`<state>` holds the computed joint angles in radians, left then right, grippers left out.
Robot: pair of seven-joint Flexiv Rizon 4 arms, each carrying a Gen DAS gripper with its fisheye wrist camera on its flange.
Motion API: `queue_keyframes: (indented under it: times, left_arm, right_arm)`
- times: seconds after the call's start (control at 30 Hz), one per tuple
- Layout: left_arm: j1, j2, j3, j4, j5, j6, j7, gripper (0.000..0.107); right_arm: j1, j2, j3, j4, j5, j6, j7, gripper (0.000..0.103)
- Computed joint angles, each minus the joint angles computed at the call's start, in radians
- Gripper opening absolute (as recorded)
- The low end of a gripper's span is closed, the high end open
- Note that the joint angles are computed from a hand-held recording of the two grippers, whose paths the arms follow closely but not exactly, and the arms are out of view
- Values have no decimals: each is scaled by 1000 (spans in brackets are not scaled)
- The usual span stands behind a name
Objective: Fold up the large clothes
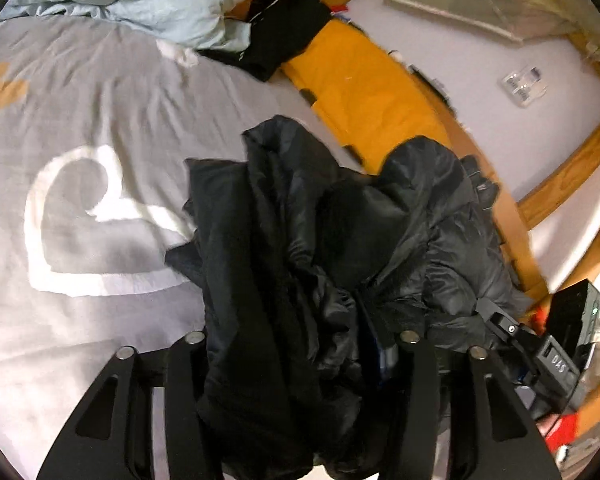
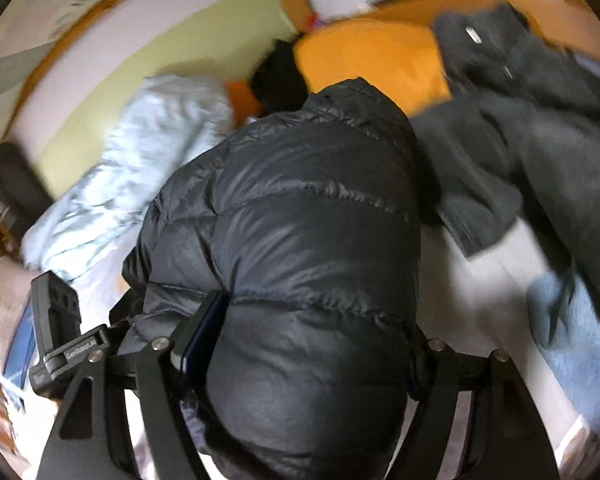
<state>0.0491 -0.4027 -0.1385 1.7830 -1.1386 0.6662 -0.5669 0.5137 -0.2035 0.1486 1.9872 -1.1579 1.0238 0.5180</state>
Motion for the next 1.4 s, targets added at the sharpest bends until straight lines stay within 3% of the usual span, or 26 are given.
queue_keyframes:
  times: [0.1,0.17,0.3,0.37,0.43,0.57,0.7,0.87,1.0,1.07,1.27,1.4]
  left_arm:
    - [-36,18,10,39,-17,144,25,89]
    - [-47,43,11,66,-28,233,85,90]
    - [-50,116,19,122,-59,331,267,91]
    - [-55,150,33,148,-67,379,331,91]
    - [-45,210,51,187,-114,360,404,92]
    - [-80,335,96,264,-328,417,644,103]
    - [-89,428,165,310,-430,401,785,103]
    - [21,458,284,337,-301,188,703,103]
    - [87,440,302,378,-320,238,789,103]
    - [130,427,320,385,-292,209,788,103]
    - [230,384,336,377,-252,180,739,103]
    - [245,388,321,390,-316,211,808,103]
  right_arm:
    - [8,-15,19,-3,134,-52,-43,78]
    - [29,-14,20,-16,144,-110,-62,87]
    - [142,-48,31,-136,125,-505,-135,97]
    - [170,-60,33,-161,95,-578,-159,100]
    - [191,-67,36,-178,53,-592,-154,101]
    - [227,-68,41,-195,-33,-605,-99,103]
    - [288,-113,37,-262,-96,-654,-58,103]
    - [376,-191,35,-342,-100,-666,-53,103]
    - [466,-278,12,-444,-68,-696,-143,103]
    - [503,-312,-9,-482,-67,-703,-167,103]
    - [553,-364,-52,-538,-70,-652,-160,103]
    - [580,-397,-76,-585,-46,-661,-204,103]
